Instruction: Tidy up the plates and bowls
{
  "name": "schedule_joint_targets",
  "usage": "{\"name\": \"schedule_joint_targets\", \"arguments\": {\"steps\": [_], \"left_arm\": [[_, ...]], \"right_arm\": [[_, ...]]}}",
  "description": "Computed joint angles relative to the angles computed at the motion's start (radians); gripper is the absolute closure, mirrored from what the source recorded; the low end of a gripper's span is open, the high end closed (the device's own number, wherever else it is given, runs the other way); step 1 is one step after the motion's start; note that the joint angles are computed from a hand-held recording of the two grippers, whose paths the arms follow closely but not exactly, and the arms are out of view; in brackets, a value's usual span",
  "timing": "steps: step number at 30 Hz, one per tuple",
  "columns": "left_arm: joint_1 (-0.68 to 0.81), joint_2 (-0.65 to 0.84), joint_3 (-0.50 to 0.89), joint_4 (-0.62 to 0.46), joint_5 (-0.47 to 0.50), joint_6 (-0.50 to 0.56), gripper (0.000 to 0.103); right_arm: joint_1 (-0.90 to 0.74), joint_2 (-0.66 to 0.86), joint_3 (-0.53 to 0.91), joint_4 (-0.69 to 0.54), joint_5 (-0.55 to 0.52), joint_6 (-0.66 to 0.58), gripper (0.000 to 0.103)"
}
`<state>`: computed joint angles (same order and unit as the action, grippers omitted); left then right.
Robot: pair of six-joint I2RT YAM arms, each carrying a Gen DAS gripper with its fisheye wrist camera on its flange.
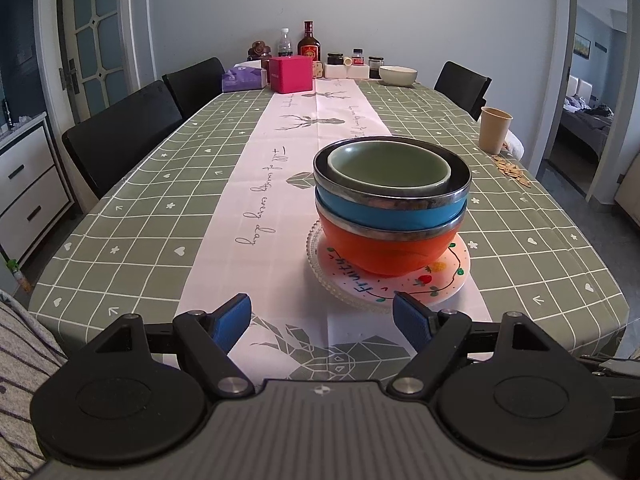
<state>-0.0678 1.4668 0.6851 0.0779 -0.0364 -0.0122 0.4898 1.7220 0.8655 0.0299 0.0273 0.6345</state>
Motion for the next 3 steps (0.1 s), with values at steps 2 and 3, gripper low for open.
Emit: {"name": "schedule_joint_targets", "arguments": {"steps": [2, 3], "left_arm": [[0.0, 0.0, -0.003, 0.006, -0.001, 0.003, 0.009], [0.001, 0.002, -0.002, 0.006, 0.002, 0.003, 0.009]], "right_arm": [[0.001, 0.0, -0.001, 0.0, 0.001, -0.001, 0.031], [0.0, 0.0, 0.0, 0.0, -0.001, -0.001, 0.031]]}}
